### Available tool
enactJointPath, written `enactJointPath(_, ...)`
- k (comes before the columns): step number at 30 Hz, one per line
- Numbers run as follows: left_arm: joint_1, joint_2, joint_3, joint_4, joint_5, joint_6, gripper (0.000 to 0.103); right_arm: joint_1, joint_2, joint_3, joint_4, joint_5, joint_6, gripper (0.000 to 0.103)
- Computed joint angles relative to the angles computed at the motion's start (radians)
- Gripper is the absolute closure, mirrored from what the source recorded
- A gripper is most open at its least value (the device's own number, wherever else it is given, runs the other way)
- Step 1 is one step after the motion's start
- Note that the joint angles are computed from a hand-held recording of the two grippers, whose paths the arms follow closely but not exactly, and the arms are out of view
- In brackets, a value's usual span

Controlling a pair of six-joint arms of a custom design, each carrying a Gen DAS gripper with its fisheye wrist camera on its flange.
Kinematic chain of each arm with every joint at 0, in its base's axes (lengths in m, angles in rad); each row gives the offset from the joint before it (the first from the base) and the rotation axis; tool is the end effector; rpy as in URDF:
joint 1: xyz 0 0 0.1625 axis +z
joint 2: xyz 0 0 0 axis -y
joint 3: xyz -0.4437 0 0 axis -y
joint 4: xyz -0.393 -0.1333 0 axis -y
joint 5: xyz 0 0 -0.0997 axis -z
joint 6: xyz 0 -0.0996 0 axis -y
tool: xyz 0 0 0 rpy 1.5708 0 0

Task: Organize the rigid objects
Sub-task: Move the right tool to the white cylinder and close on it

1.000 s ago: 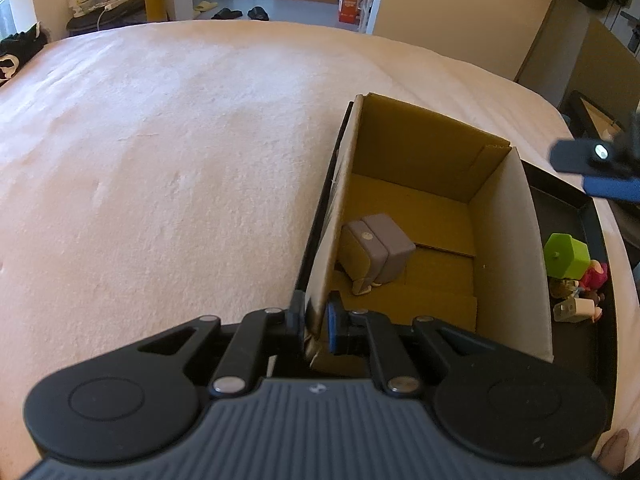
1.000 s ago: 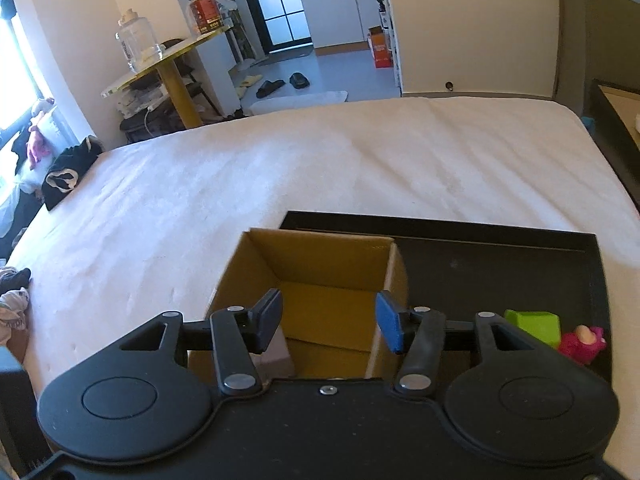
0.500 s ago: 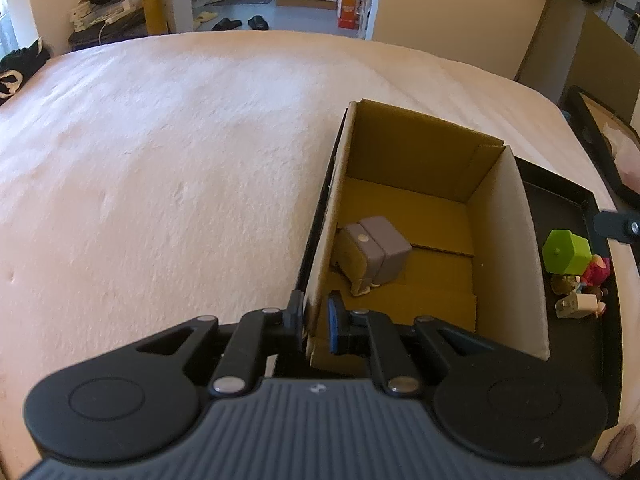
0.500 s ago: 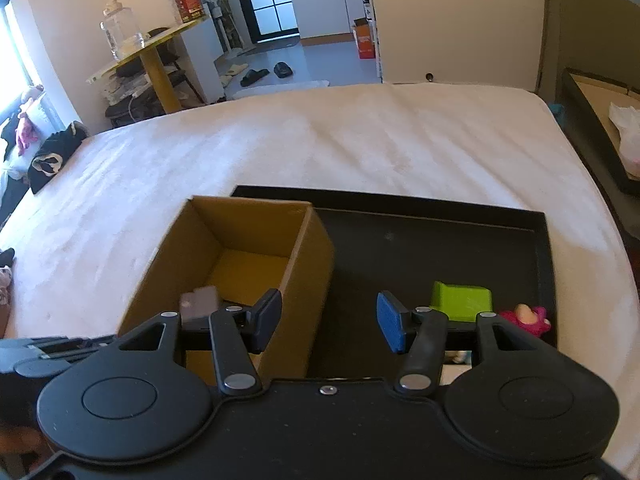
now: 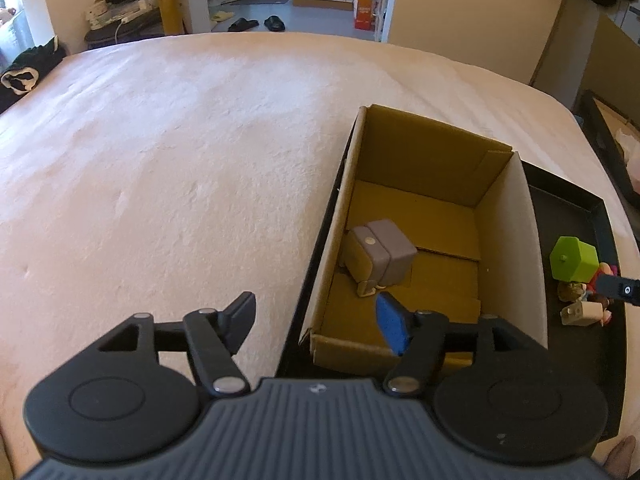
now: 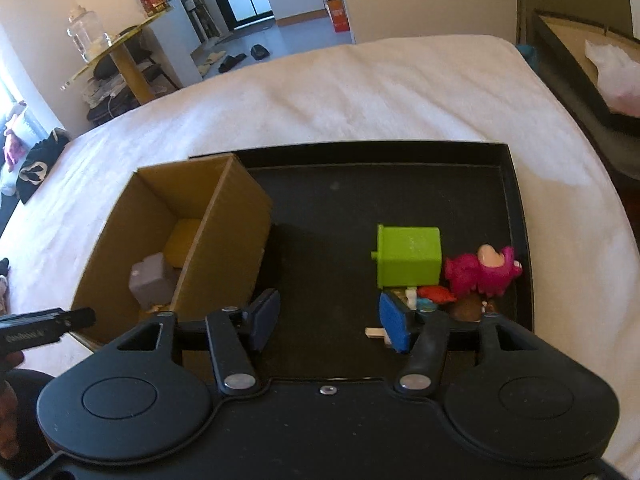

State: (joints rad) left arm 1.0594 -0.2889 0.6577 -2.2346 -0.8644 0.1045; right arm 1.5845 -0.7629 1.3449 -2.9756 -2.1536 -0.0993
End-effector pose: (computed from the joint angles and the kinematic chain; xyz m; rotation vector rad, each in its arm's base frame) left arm -0.2724 -0.8898 0.1037 0.6159 2.3800 -0.5401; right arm 0.0891 -0.7766 0.2696 -0.1747 -2.3682 0.9961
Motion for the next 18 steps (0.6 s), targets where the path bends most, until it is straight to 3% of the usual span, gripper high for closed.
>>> enactJointPath(6,-0.005,0.010,-0.010,0.004,0.023,0.003,0.028,-0.025,-0.018,0.007,0.065,-0.001,0.093,0.033)
enactJointPath(18,-0.019,0.025,-0.009,-0.019,0.085,0.016,0.025,-0.074,-0.032,-0.017,0.122,0.024,0.224,0.023)
